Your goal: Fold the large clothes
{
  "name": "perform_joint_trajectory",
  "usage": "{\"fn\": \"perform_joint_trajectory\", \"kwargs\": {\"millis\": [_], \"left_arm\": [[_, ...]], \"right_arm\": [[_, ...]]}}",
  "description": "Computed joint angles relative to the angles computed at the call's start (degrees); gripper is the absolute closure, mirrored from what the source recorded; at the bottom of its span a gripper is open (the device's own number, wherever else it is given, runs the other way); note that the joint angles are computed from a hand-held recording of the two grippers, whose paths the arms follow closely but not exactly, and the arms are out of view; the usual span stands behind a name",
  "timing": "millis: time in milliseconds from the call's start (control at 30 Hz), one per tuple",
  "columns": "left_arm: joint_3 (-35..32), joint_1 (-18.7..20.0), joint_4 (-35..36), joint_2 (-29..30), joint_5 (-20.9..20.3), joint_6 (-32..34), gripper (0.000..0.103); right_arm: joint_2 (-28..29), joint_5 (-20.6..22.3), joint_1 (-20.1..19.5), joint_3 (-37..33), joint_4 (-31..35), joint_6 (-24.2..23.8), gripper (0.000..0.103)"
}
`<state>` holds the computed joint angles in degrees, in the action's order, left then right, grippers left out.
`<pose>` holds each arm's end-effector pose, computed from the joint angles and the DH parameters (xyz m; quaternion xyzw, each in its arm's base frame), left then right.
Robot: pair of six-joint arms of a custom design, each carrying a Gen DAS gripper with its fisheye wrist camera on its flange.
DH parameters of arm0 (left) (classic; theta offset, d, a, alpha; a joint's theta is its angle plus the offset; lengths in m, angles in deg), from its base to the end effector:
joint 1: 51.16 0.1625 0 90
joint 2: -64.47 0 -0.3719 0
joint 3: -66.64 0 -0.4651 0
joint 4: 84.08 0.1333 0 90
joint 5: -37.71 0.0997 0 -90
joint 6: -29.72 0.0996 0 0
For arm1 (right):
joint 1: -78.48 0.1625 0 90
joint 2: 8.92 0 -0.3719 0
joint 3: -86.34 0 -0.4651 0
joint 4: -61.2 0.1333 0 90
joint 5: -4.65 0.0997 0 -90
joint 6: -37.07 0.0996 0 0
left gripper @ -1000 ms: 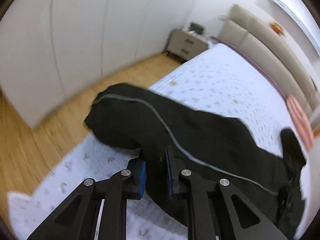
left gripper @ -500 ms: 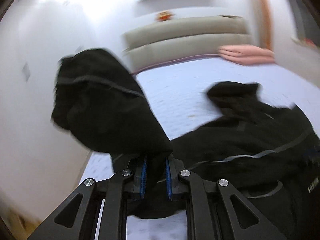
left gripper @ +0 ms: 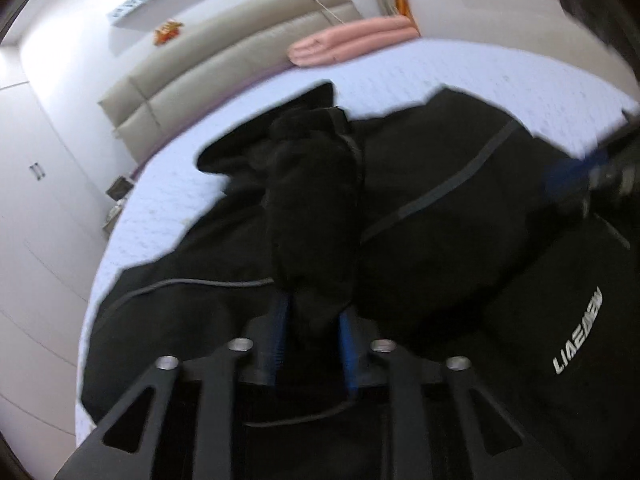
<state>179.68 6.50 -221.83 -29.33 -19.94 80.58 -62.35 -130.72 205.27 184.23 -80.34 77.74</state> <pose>-0.1324 -0.5580 0.3540 0.5667 0.7416 -0.1900 0.3045 0.4459 -0.4921 0.0783 -0.0550 -0.9195 0.2853 0.2646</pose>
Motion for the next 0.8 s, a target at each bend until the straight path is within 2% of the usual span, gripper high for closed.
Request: {"fn": "perform_joint_trajectory", "kwargs": {"millis": [33, 67, 100, 167, 300, 467, 533, 600, 700, 767, 800], "left_arm": [[0.14, 0.11, 2.18, -0.65, -1.06, -0.98, 0.049], [-0.21, -0.18, 3.49, -0.82, -1.77, -1.81, 0.042], [0.14, -0.39, 5.00, -2.11, -3.03, -2.45, 0.039], [0.18, -0.79, 8.85, -4.89, -5.41, -4.15, 0.027], [1.13, -0.14, 13.17, -10.25, -7.51, -7.89, 0.025], [0.66, 1.20, 15.67, -13.91, -6.04, -10.22, 0.025], [0.46, 1.78, 16.03, -14.97, -4.71, -10.76, 0.025], [-0.32, 2.67, 15.98, -14.93, -3.76, -11.05, 0.025], [-1.89, 4.28, 16.92, -14.64, -3.44, -12.63, 0.025], [-3.04, 5.29, 17.78, -14.02, -3.41, -14.01, 0.025], [-3.01, 5.42, 17.63, -14.17, -2.88, -14.28, 0.025]], "right_arm": [[-0.05, 0.15, -0.02, 0.12, -0.78, -0.44, 0.049], [-0.02, 0.50, -0.05, 0.14, -2.04, -1.05, 0.047], [-0.10, 1.34, -0.13, 0.40, -4.36, -2.21, 0.044], [-0.06, 3.14, -0.15, 0.77, -8.84, -4.17, 0.026], [0.95, 8.21, -0.88, 0.26, -15.45, -6.62, 0.023], [3.22, 11.31, -3.10, -1.80, -17.29, -2.86, 0.023], [3.99, 13.98, -4.65, -2.21, -18.80, -0.52, 0.024], [4.71, 16.20, -5.84, -2.54, -20.08, 1.09, 0.026], [5.92, 17.90, -6.76, -3.60, -19.87, 2.37, 0.052], [6.55, 17.13, -6.35, -4.88, -17.06, 1.56, 0.074], [6.85, 15.77, -5.73, -5.49, -15.75, 0.70, 0.076]]}}
